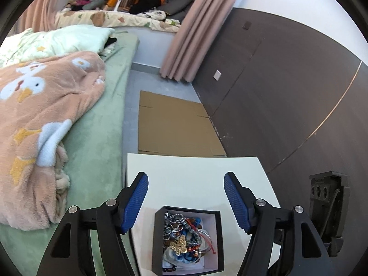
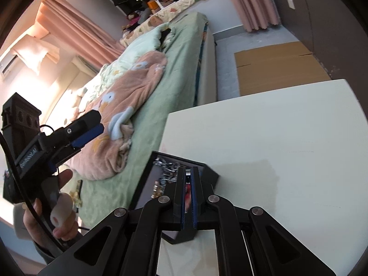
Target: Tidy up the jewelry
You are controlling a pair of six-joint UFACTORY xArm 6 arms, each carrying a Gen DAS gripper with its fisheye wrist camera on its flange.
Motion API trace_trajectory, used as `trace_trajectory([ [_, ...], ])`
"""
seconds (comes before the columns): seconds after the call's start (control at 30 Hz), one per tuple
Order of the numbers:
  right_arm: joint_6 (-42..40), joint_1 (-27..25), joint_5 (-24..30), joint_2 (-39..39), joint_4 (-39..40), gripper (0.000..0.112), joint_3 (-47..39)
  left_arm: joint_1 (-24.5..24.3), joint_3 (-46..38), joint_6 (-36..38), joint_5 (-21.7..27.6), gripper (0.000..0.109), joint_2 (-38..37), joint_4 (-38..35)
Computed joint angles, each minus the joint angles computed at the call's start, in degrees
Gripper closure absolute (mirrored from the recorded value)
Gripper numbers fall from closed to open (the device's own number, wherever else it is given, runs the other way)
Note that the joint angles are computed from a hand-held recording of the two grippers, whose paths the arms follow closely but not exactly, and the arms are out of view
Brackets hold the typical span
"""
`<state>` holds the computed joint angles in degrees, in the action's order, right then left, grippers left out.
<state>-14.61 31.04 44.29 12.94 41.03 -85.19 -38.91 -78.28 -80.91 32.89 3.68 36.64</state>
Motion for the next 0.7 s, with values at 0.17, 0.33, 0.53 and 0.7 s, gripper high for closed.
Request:
trace_trajectory([
  [0.17, 0.2, 1.1, 1.1, 2.4, 2.1, 0.106, -2.4, 0.3, 1.4, -0.9, 0.1, 0.039, -1.3, 0.1],
  [0.33, 2.5, 1.9, 0.1, 2.4, -0.6, 0.048, -2.9, 0.4, 1.8, -1.0, 0.0, 0.039, -1.7, 0.0],
  [0.53, 4.1, 0.2, -3.6, -0.4, -0.3, 0.041, 0.8, -0.6, -0.1, 0.2, 0.0, 0.039, 0.0, -0.6],
  [0.7, 6.5, -1.5, -3.6, -3.1, -3.0, 0.041, 3.7, -3.0, -2.6, 0.3, 2.9, 0.039, 2.0, 1.0],
])
